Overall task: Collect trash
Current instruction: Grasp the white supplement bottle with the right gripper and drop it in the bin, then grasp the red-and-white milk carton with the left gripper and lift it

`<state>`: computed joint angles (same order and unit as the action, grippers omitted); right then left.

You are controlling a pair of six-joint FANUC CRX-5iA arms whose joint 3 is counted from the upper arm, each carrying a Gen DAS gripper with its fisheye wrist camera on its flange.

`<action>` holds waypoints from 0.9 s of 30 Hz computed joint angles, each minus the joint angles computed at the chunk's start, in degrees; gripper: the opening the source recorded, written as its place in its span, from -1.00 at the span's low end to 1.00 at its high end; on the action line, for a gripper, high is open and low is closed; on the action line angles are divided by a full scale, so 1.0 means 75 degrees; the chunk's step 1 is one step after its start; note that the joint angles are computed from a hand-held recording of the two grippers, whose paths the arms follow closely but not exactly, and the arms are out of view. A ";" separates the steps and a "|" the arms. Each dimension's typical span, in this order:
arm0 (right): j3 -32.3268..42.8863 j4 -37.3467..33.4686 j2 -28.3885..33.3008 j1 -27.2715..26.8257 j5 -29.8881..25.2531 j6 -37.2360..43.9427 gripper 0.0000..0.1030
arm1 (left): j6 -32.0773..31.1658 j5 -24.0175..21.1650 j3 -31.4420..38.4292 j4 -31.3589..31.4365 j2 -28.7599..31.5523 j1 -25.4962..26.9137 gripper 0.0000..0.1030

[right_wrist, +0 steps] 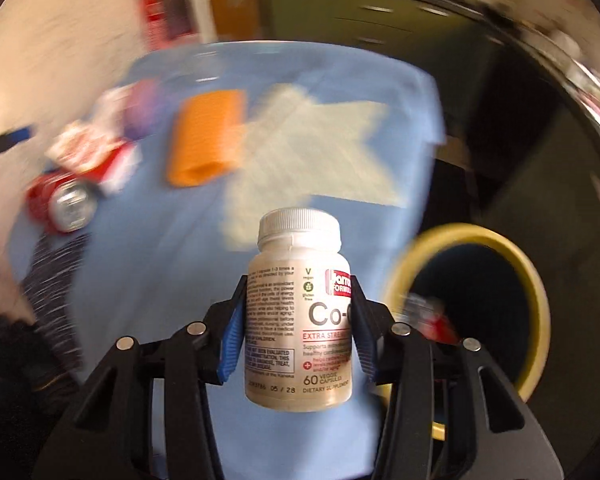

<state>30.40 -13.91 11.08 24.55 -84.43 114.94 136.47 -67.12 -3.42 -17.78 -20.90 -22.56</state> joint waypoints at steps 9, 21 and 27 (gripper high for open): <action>-0.0400 0.2979 0.1005 -0.0440 0.1826 -0.1930 0.01 | -0.0160 -0.0036 0.0116 0.0150 0.0270 -0.0038 0.91; -0.0845 0.1873 0.0296 -0.0511 0.1775 -0.1655 0.04 | -0.0872 -0.0083 0.0251 0.0630 0.0629 0.0205 0.91; -0.1189 0.1492 -0.0204 -0.0321 0.1745 -0.1436 0.09 | -0.1777 -0.0472 0.0459 0.0934 0.0883 0.0499 0.91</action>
